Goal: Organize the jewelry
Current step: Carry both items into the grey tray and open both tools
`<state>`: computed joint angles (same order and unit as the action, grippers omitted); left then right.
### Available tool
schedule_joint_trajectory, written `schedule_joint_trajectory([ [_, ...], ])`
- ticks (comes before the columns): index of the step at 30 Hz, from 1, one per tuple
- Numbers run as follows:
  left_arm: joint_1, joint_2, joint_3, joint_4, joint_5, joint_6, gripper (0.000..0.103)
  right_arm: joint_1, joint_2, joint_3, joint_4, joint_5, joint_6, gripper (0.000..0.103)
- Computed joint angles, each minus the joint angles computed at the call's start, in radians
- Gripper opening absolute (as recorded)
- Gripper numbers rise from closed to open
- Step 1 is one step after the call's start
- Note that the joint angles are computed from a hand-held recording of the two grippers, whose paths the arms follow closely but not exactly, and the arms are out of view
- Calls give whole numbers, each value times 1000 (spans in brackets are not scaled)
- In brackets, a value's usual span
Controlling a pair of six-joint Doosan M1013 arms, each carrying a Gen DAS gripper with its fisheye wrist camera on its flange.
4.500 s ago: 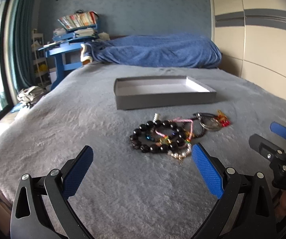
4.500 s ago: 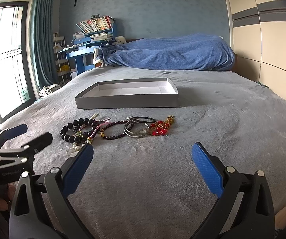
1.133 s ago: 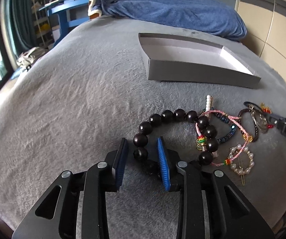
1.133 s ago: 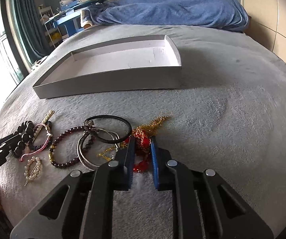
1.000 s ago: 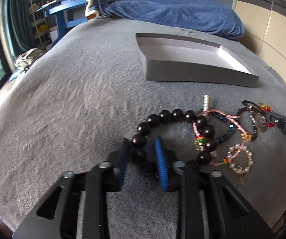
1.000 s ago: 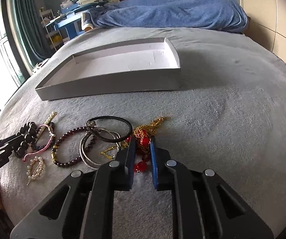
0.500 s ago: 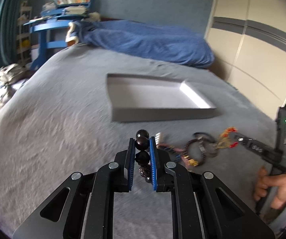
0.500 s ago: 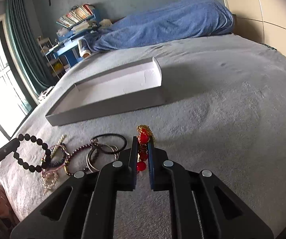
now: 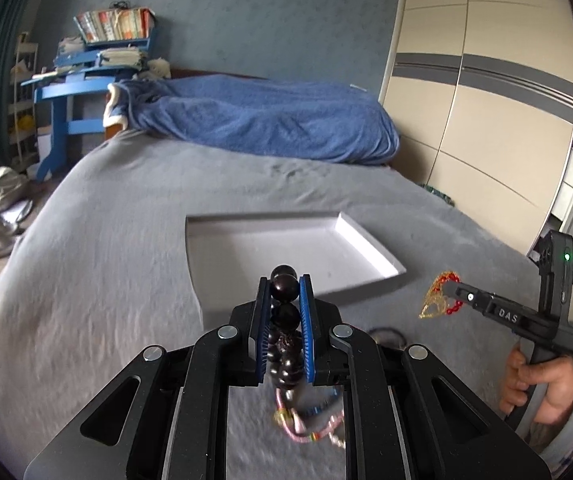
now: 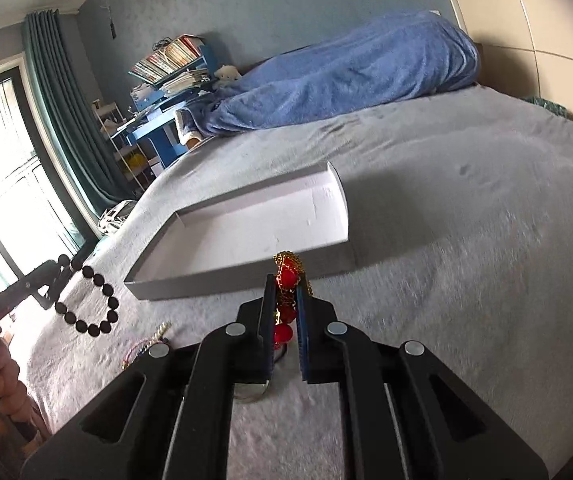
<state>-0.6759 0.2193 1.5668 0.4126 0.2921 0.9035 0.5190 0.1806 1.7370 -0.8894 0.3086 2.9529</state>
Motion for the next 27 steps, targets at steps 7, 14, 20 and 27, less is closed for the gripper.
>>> schedule_joint_trajectory([
  [7,25,47,-67,-57,-18,82,15,-23,22,-57,119,-11,-175,9],
  [14,40,97,-125,-135,-39,131,15,-52,78,-159,337,-3,-452,9],
  [20,40,139,-169,-219,-17,215,15,-62,152,-247,522,61,-671,9],
  [27,41,177,-200,-254,86,265,15,-88,215,-311,756,153,-857,9],
])
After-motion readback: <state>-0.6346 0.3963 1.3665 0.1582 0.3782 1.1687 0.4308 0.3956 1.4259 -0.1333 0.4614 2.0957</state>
